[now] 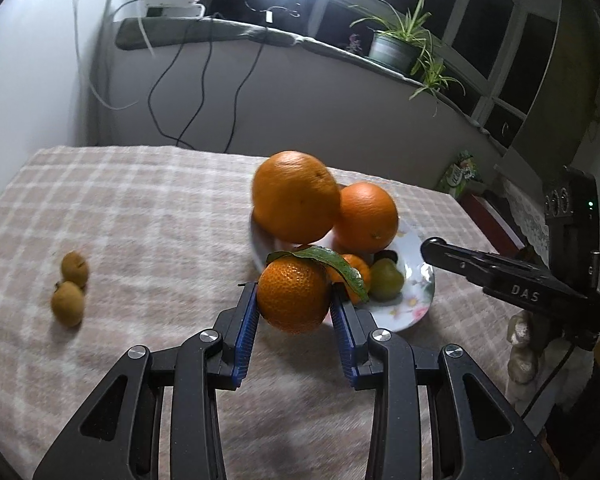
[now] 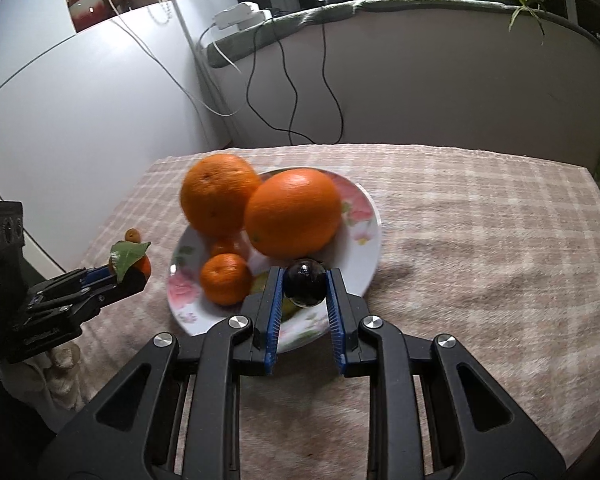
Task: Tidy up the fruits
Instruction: 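Carry the tangerine with the left tool while the right tool carries the plum over the plate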
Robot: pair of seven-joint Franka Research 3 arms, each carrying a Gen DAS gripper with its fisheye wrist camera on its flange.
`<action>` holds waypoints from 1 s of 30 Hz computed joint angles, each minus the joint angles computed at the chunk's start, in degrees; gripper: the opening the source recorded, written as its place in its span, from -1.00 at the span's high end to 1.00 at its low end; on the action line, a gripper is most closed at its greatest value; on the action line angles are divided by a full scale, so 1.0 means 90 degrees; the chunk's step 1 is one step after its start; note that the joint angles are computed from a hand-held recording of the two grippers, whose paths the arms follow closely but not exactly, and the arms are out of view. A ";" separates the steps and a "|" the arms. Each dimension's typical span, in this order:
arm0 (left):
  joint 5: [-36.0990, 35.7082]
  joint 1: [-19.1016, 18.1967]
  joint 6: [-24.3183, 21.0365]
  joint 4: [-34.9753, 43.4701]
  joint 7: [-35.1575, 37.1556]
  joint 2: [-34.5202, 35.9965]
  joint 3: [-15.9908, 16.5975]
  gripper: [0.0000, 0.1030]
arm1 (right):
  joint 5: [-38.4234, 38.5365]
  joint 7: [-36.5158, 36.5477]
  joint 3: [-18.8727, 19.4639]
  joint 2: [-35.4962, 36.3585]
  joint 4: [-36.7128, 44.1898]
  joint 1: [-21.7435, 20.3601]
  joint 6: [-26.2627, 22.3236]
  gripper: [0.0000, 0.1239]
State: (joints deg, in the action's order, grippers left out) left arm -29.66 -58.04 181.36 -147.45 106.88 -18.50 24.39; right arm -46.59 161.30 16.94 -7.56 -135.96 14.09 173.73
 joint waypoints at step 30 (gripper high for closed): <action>-0.1236 0.2057 -0.0319 0.0757 0.0944 0.0855 -0.2328 0.33 | -0.0084 -0.0342 -0.0542 0.0415 0.0367 0.0425 -0.0123 0.64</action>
